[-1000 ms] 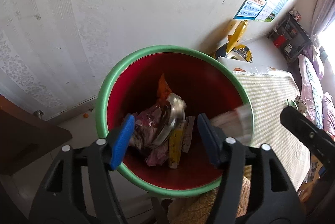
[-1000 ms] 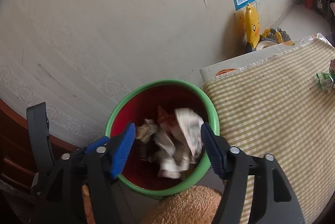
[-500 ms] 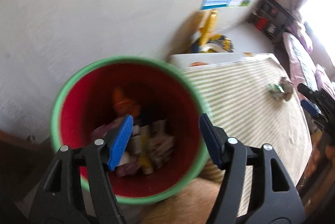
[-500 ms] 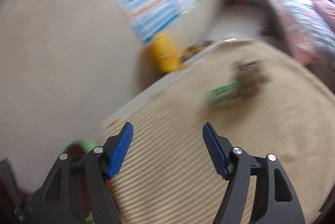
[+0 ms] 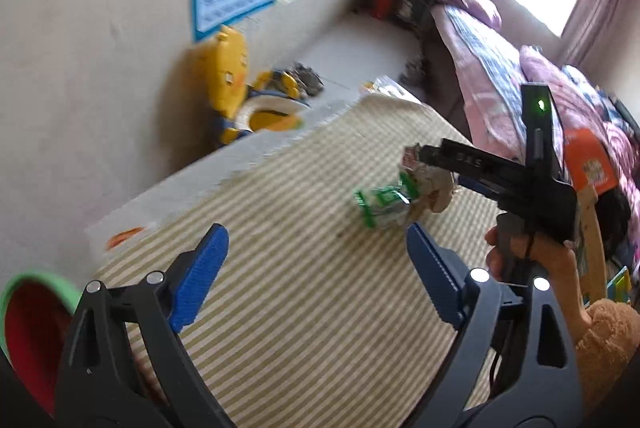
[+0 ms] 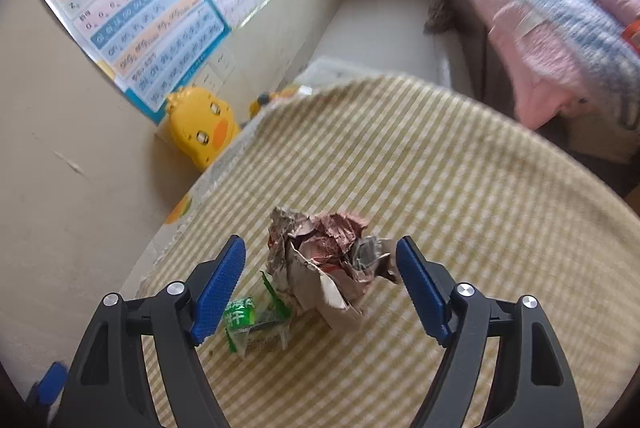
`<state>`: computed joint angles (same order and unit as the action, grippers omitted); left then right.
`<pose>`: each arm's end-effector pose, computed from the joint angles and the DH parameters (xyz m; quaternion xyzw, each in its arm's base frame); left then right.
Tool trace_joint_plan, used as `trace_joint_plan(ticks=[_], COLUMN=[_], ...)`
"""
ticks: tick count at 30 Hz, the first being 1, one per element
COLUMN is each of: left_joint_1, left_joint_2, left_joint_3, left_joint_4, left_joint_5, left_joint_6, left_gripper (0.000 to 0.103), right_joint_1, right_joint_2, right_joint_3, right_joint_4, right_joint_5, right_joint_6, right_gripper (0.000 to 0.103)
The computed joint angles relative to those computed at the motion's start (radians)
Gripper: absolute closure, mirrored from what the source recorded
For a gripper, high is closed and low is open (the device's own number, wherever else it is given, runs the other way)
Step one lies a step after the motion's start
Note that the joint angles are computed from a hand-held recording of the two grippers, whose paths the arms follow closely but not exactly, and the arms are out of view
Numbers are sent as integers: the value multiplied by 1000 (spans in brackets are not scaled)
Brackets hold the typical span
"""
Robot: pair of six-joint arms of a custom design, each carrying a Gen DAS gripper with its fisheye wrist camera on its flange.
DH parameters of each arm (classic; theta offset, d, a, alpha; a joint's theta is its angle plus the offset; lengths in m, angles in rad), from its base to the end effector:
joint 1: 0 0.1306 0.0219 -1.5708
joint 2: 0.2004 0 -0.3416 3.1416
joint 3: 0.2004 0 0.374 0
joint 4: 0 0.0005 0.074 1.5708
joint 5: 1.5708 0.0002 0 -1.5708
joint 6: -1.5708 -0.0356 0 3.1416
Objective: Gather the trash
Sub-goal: 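Grasp the brown crumpled wrapper with the right gripper while the left approaches the green wrapper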
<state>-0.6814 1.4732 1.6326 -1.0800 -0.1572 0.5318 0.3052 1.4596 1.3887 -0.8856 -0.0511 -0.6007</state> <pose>0.3854 -0.3060 0.4428 0.0456 0.9439 -0.1204 0.3040 0.4654 0.1480 0.3547 0.1326 0.9436 0.1542 0.2611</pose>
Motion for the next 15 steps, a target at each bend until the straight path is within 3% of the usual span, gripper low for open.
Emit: trace_joint_plan(ticks=[1,4,10,15], left_joint_1=[1,-12,-30,-55], left_joint_2=[25,96,216,381], left_joint_3=[18,67,171,340], left_joint_4=[-3,0,-2,-119], left_joint_5=[13,23,-11,-28], left_joint_6=[4,39,31,-22], left_gripper=[14,12,11,11], right_joint_1=[-10,-26,-41,-72], right_joint_2=[-13,-107,-378,-524], right_joint_3=[-24,-97,-275,-385], right_joint_4=[18,61,64,26], right_joint_5=[-36,-50,-69,-123], right_joint_6=[1,-10,-28,-92], right_gripper=[64,69,69,68])
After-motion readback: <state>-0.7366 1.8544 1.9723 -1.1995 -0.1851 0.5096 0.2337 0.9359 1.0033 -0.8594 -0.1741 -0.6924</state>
